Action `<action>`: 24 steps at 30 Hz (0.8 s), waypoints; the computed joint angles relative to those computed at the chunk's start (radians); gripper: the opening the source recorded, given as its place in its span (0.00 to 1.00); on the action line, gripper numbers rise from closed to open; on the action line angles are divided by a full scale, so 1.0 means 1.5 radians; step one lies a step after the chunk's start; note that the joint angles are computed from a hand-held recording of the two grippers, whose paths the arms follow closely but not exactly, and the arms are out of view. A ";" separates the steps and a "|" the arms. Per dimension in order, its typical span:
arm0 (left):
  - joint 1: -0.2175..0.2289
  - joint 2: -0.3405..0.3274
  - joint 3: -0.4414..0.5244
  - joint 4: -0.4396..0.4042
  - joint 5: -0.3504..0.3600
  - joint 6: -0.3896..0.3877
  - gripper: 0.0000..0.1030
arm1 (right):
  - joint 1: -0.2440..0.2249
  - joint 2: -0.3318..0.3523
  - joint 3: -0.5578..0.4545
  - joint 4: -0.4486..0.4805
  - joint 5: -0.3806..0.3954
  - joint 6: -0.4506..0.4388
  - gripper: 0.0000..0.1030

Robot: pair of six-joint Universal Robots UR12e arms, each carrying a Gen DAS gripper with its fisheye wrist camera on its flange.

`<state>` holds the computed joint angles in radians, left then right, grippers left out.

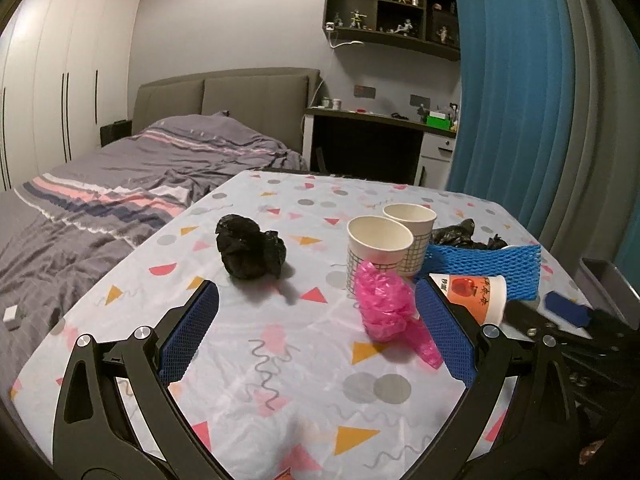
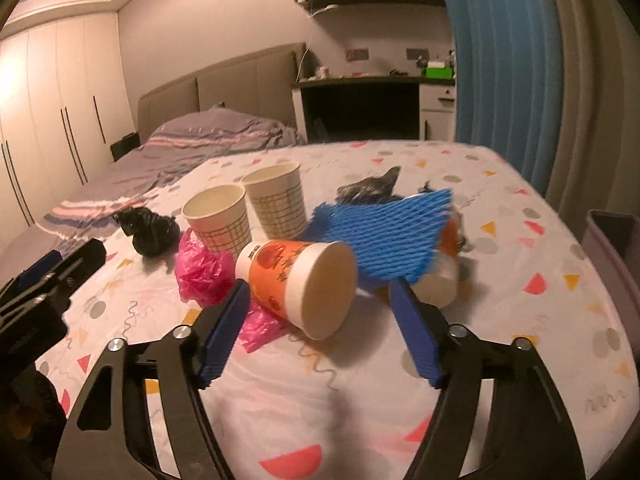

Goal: Collect trash
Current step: 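Move both open tools back over the remaining trash on the bed, then grasp the orange paper cup with right tool while left tool grasps pink bag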

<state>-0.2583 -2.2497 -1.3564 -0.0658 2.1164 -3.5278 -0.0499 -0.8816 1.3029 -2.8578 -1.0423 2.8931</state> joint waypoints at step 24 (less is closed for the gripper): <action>0.020 -0.011 0.018 -0.040 -0.125 -0.005 0.69 | -0.005 -0.008 0.008 0.032 0.079 -0.069 0.04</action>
